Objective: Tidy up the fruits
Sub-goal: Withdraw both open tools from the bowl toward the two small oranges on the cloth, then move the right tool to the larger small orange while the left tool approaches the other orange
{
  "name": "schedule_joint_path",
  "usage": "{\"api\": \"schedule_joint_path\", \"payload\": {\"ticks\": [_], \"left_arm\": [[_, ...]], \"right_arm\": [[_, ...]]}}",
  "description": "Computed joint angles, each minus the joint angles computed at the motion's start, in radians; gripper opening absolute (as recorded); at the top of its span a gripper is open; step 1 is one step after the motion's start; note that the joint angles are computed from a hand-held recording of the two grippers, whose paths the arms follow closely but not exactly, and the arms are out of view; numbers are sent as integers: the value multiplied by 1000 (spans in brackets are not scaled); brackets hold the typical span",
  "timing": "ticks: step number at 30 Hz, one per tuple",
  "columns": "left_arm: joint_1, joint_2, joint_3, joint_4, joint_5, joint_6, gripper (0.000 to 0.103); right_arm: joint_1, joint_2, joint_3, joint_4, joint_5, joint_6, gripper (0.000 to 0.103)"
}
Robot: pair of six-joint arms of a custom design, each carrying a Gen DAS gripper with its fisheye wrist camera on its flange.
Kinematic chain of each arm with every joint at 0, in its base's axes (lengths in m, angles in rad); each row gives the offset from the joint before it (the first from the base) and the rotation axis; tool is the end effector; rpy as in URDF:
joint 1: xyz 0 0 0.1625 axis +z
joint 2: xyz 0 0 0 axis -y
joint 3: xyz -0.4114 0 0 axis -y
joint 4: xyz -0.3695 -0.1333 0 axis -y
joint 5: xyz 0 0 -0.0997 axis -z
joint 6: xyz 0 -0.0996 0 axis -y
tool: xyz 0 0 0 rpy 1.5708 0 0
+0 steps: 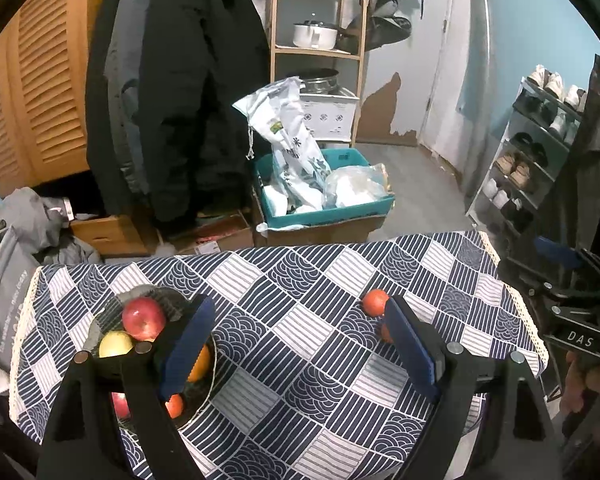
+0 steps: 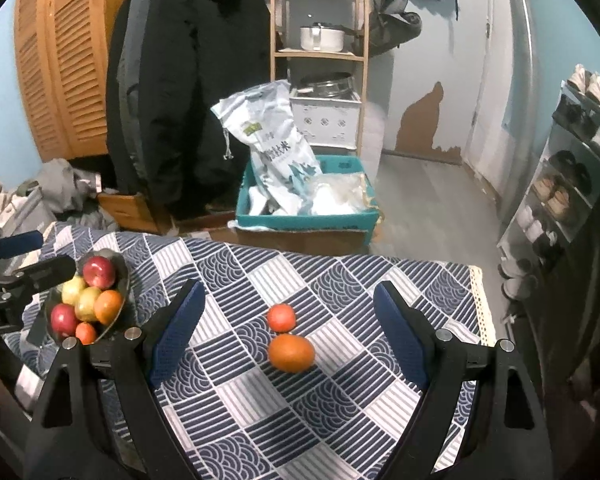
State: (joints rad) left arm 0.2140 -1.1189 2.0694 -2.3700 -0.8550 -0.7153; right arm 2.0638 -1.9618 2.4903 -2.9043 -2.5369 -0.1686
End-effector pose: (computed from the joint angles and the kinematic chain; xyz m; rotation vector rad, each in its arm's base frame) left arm -0.4285 -0.2964 0.1426 0.8751 2.4042 -0.7242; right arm 0.1741 -0.2155 0.3892 0.2380 -2.1331 1.0576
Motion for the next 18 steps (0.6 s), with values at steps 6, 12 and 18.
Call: {"api": "schedule_joint_path", "payload": {"ticks": [6, 12, 18], "left_arm": [[9, 18, -11, 8, -9, 1, 88], [15, 36, -19, 18, -12, 3, 88], [23, 55, -29, 27, -16, 4, 88]], "right_arm": [[-34, -16, 8, 8, 15, -8, 85], [-63, -26, 16, 28, 33, -11, 85], [-85, -21, 20, 36, 41, -11, 85]]}}
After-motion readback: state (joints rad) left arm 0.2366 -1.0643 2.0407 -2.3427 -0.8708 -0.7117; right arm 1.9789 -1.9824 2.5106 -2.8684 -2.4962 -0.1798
